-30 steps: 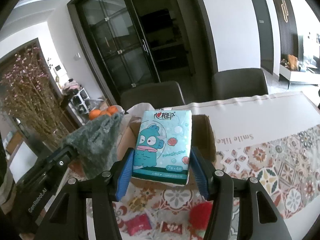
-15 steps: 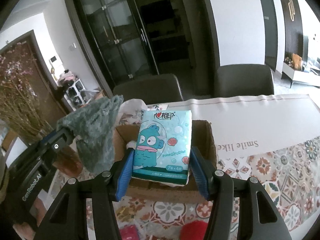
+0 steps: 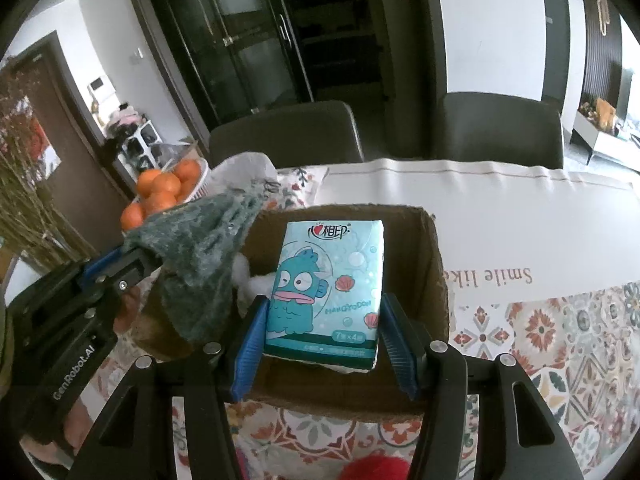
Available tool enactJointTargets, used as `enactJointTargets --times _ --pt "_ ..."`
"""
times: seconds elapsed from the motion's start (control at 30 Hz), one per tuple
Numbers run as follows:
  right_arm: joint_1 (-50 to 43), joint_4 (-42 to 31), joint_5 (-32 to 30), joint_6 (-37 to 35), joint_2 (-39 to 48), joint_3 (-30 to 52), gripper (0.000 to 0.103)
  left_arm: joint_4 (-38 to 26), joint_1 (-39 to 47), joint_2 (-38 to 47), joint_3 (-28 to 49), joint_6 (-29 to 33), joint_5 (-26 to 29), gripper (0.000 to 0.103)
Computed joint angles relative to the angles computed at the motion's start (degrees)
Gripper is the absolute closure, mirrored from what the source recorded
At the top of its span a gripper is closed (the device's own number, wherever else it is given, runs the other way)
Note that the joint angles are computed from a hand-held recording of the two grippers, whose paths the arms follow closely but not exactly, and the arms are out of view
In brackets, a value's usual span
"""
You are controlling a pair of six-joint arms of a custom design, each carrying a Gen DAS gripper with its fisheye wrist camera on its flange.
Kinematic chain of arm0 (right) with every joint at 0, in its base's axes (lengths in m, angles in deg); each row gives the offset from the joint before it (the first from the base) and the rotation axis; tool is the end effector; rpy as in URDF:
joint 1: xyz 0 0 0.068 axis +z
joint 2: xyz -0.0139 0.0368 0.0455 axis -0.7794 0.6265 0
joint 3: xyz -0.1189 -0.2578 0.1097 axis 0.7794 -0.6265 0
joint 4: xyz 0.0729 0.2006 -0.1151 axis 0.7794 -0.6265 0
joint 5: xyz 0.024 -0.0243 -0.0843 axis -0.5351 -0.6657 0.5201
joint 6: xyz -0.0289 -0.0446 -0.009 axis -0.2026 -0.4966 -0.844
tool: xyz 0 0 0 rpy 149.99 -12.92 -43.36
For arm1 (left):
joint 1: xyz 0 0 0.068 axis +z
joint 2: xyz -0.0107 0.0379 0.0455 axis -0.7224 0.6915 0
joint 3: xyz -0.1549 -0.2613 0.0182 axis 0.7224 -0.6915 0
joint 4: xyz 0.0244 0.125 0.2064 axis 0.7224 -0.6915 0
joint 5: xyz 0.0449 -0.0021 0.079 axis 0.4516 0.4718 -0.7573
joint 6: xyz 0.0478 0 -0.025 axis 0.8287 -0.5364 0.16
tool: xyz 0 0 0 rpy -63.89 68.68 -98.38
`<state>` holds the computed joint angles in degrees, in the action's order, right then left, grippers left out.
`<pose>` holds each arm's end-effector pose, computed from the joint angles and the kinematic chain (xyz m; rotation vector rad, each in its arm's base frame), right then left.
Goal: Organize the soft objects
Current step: 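Open both tools to drop the knit item and tissue pack into the box, then move both tools down toward the red pompom toy and pink snack packet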
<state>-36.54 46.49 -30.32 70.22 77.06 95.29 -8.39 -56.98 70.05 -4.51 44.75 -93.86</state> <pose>0.3373 0.1018 0.2709 -0.6658 2.4468 0.5161 0.2413 -0.0344 0.2771 -0.2327 2.2546 0.1316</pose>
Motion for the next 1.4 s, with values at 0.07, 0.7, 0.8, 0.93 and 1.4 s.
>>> enactJointTargets --times 0.07,0.7,0.8,0.93,1.4 --pt "0.0 -0.1 0.5 -0.3 0.5 0.1 0.046 0.0 0.1 1.0 0.0 0.0 0.4 0.087" --pt "-1.0 -0.2 1.0 -2.6 1.1 0.4 0.035 -3.2 -0.5 6.0 1.1 -0.5 3.6 0.052" --pt "-2.1 -0.4 0.8 -2.1 -0.2 -0.1 0.035 -4.7 -1.1 5.6 1.7 -1.2 3.9 0.039" --pt "-3.1 -0.2 0.9 -1.8 -2.8 -1.8 0.035 -6.2 -4.3 3.4 1.6 -2.7 1.2 0.033" --pt "-6.9 -4.2 -0.3 -5.0 -10.9 -7.3 0.031 -21.2 -15.5 -2.9 3.3 -16.1 -7.5 0.031"
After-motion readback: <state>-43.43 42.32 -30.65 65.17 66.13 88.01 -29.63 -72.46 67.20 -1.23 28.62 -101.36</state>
